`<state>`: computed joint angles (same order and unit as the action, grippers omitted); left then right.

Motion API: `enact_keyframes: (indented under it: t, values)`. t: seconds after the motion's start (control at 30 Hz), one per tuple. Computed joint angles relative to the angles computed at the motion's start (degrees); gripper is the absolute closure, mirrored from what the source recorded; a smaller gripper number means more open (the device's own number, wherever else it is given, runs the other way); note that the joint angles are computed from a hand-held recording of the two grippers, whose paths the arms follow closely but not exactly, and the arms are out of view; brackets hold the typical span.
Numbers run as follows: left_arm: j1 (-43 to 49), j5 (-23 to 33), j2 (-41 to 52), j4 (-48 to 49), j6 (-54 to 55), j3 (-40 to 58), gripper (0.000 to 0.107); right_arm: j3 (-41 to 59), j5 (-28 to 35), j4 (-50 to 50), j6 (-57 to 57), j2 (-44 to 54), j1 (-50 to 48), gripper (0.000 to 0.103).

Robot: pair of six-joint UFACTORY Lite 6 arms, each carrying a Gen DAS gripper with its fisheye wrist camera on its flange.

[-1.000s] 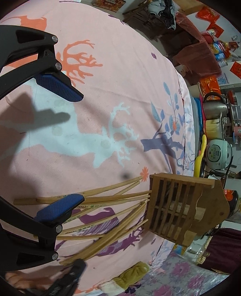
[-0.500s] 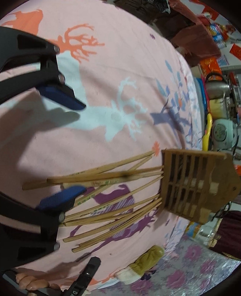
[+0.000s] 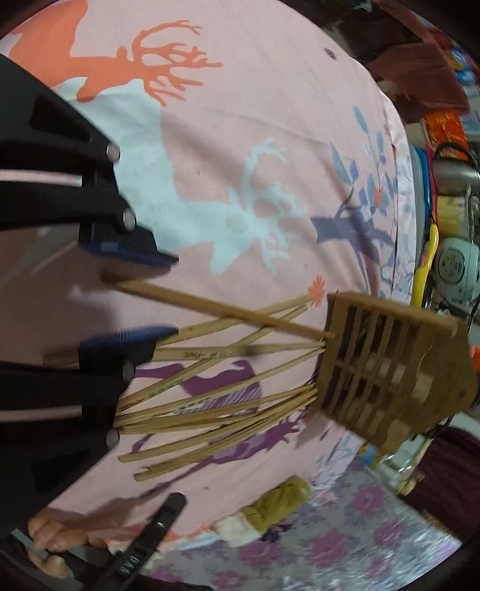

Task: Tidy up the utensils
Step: 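Close the right gripper on a bamboo chopstick while the left gripper grasps another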

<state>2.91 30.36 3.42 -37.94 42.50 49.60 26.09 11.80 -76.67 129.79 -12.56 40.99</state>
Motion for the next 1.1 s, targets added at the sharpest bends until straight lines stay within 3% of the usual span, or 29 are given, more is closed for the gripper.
enact_keyframes:
  t: [0.17,0.3,0.37,0.43,0.73,1.1]
  values:
    - [-3.90,-6.06,-3.07,10.27,-9.51,-3.47,0.068,0.16,0.55,1.32,-1.19,0.11,0.29,0.054]
    - [-3.03,-6.54,-7.45,11.33,-8.84,-7.43,0.078,-0.33,0.60,1.04,-0.83,-0.56,0.13,0.054]
    - [-2.79,-7.47,-9.39,12.46,-8.71,-9.31,0.093,-0.32,0.91,0.77,-0.53,-0.54,0.40,0.054]
    - [-2.35,-7.39,-9.36,11.91,-8.10,-9.30,0.098,-0.07,1.27,0.94,-0.86,-0.45,0.69,0.054]
    - [2.87,-2.65,-10.45,-1.17,4.11,-8.46,0.098,0.45,1.67,-1.30,-0.02,-0.46,2.75,0.054]
    - [2.73,-2.92,-11.15,0.01,2.72,-8.64,0.098,5.96,5.17,10.02,-13.88,7.22,9.98,0.056]
